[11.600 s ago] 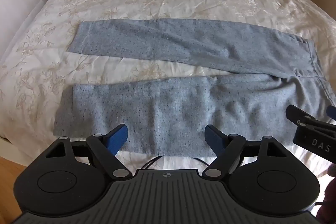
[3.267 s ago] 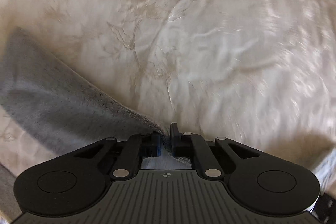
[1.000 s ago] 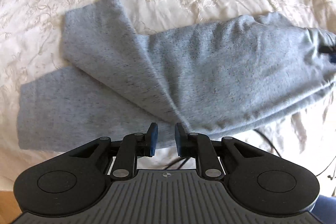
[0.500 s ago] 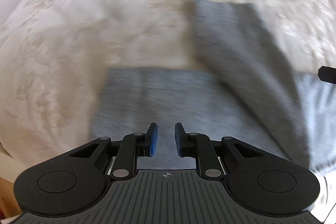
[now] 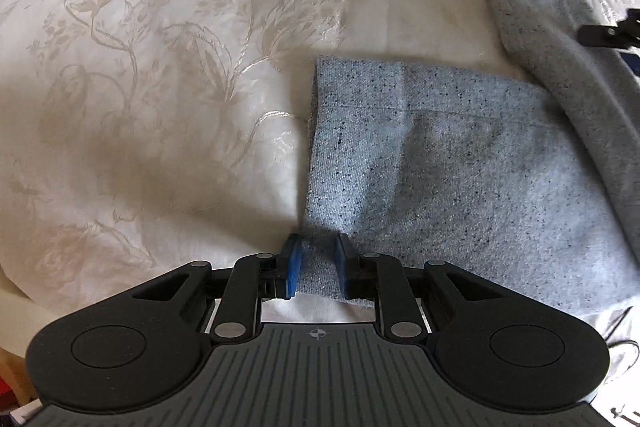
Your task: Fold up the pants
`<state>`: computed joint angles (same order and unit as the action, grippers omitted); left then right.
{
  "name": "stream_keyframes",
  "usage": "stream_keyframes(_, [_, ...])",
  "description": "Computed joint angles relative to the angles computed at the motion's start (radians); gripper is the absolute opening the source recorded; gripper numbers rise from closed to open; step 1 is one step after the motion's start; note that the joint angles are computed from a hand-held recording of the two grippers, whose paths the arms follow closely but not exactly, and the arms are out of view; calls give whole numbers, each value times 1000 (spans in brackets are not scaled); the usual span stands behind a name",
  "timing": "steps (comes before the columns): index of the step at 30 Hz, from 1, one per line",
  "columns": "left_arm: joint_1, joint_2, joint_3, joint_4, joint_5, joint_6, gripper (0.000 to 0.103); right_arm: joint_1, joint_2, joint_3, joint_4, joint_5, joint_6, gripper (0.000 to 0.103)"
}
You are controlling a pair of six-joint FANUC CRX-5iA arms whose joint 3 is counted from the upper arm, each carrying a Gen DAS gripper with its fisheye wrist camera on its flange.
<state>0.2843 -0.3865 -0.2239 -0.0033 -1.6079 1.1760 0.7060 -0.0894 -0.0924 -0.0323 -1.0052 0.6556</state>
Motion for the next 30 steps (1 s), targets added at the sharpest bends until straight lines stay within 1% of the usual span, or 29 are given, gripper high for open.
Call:
stream_keyframes(1, [8,0,3,8,-3,-8,19,-2,3,6,-2,7,-3,13])
stream_keyframes(2, [25,-4,6,20,-8,-23,19,2,5,16,12,12,-12,5])
stream_keyframes(4, [68,-8,17,54,-20,-57,19,40,-9,29,105,20,-50,6])
stream_keyframes(6, [115,-13,23,91,-27,-86,19,92,-27,55,191,22,-43,6])
stream_keyframes(8, [168,-19,31,122,-33,-113,19,159,-44,79,272,26,-7,7])
stream_keyframes(10, [225,-26,37,147,-38,-134,19,229,-42,108,316,12,49,9])
stream_keyframes(12, [268,-32,41,164,-43,-137,19,297,-32,123,325,-5,96,10])
stream_keyframes(15, [316,-41,63,169,-58,-135,19,391,17,142,282,-55,184,11])
stream_keyframes(17, [361,-53,57,174,-58,-158,19,452,55,141,257,-83,243,11])
stream_keyframes(19, [397,-56,64,178,-67,-180,19,491,95,154,226,-112,291,11])
stream_keyframes(20, [420,-61,66,185,-75,-199,19,506,110,158,213,-121,302,13])
stream_keyframes(21, [440,-65,65,192,-80,-219,19,518,117,155,213,-121,301,21])
stream_keyframes(22, [450,-65,66,198,-80,-232,19,528,115,147,217,-111,291,29])
stream_keyframes(24, [460,-68,63,215,-83,-249,19,523,103,148,189,-102,279,34])
stream_keyframes(26, [457,-71,51,235,-79,-258,19,531,73,135,182,-94,235,32])
stream_keyframes(28, [402,-67,39,247,-56,-228,19,533,40,116,209,-101,146,32])
stream_keyframes(30, [356,-60,35,259,-43,-220,19,544,-17,71,255,-121,19,32])
